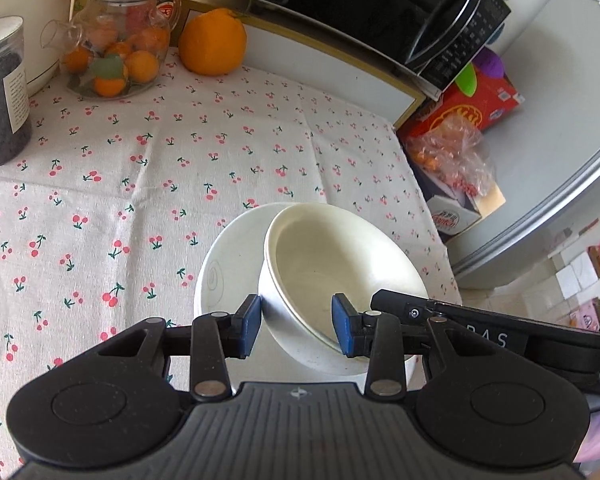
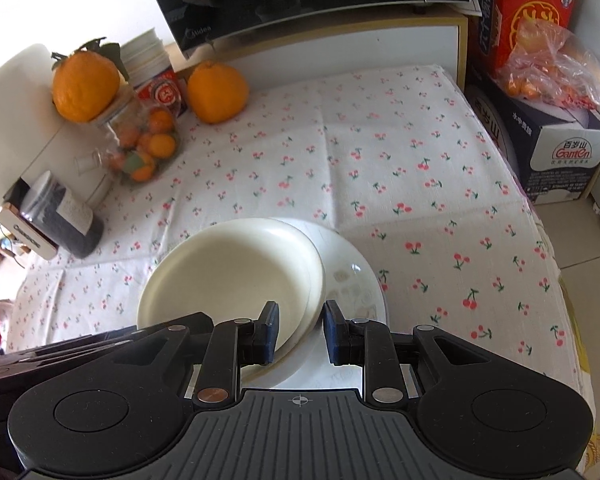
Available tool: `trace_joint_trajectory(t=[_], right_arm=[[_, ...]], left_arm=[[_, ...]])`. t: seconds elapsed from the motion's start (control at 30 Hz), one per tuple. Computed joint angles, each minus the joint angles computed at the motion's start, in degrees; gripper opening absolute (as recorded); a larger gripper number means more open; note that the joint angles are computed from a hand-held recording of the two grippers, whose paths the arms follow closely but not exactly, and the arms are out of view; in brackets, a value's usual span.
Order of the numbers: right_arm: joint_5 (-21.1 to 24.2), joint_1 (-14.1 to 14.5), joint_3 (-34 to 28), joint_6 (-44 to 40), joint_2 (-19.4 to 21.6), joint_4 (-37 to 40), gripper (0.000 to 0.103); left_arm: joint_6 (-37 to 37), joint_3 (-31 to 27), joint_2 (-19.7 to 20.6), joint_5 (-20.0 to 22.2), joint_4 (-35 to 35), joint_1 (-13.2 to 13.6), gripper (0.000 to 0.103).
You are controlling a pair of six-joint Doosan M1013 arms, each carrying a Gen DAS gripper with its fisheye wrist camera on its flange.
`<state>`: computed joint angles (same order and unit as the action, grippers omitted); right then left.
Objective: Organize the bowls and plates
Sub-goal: 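Lower the bowls onto the white plate and open the right gripper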
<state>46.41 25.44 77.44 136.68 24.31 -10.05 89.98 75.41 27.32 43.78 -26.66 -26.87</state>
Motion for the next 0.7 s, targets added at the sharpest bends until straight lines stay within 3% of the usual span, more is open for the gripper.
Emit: trace_joint_trajectory(t=[0.4,0.57,0.7], right_arm=[[0.7,0.1,-0.5,-0.8,0.5,0.6,0.027],[0.8,-0.3,-0.6,0.1,0.5,1.2,0.03],[-1.6,-1.0,0.6,2.1,-0.3,1.5,0.055]], left_arm=[[2.2,-0.2,0.1,1.1,2.0,-0.4,0.037],[1.8,-0.2,-0.1,1.1,4.2,-0.7,0.057],[4.0,0.0,-0.2,1.1,0.6,0.1,0.076]])
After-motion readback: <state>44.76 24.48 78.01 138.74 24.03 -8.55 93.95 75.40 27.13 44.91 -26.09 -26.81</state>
